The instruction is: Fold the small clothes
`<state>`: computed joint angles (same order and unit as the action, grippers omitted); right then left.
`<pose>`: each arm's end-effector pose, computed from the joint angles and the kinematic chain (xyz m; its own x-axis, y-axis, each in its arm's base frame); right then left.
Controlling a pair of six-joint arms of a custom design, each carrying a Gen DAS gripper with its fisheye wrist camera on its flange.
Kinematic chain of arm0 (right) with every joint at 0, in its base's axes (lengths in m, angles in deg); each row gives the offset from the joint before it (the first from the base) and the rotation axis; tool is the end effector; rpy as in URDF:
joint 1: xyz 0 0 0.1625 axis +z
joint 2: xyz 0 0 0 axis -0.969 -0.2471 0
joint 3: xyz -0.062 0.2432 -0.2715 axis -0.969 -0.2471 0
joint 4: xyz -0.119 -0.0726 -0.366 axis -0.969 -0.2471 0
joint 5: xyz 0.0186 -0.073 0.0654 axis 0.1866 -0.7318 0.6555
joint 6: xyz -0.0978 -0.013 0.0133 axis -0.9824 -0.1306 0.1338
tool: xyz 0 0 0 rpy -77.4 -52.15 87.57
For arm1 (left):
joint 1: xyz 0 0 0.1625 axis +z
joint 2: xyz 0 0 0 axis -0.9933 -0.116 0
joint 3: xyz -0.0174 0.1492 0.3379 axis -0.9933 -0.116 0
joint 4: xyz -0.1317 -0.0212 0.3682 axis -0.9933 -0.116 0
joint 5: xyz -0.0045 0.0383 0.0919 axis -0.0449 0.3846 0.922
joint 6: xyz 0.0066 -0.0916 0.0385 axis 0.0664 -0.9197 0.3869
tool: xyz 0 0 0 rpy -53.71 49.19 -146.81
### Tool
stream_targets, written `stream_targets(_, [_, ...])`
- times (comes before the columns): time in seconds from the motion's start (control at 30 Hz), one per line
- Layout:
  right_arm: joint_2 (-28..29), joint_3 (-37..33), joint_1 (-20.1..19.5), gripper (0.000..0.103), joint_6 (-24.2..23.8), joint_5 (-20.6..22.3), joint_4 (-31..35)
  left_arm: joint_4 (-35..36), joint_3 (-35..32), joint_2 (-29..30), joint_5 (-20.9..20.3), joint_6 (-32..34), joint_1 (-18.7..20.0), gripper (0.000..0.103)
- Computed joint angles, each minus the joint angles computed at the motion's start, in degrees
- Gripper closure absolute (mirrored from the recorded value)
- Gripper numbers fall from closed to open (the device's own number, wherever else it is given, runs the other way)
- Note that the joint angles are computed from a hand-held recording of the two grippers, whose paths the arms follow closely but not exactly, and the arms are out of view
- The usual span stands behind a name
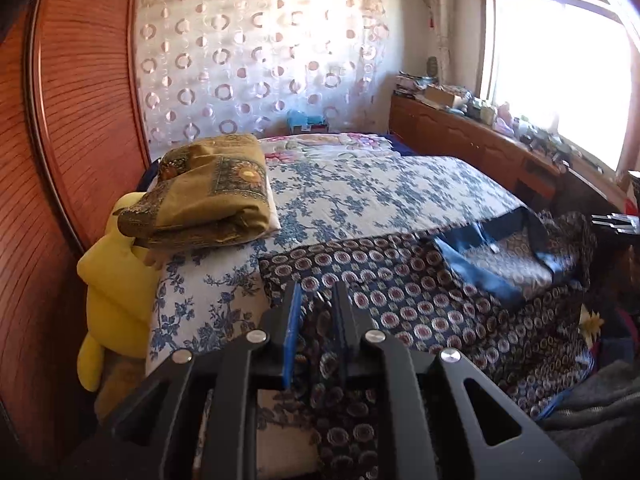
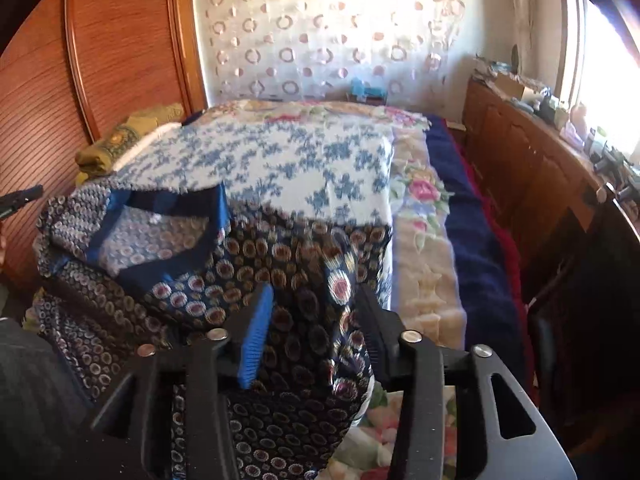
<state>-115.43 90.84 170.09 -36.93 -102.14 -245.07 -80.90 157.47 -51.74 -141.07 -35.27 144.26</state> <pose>0.1248 -0.3791 0.1701 -0.6774 -0.2721 0.6834 -0.6595 0.6361 -0.4005 0.0171 -0.3655 0.4036 -0.7323 0.2461 -0.6350 0.6303 0.5980 -0.4951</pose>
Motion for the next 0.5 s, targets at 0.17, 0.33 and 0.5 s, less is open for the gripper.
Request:
stream_targets(0.17, [2.63, -4.72, -0.05, 0.052, 0.07, -1.57, -0.32, -3.19, -2.80, 5.16, 0.35, 2.26, 2.08, 0.090])
stream_targets(0.33, [6.47, -11.99, -3.01, 0.050, 2.64, 0.08, 4.41, -4.03, -7.24, 11.65, -2.50, 3.30, 5.70, 0.090])
stream_targets(0.5, [10.18, -18.14, -5.85, 0.050, 5.33, 0.07, 10.30, -3.88, -11.09, 17.48, -4.17, 3.24, 8.80, 0.090])
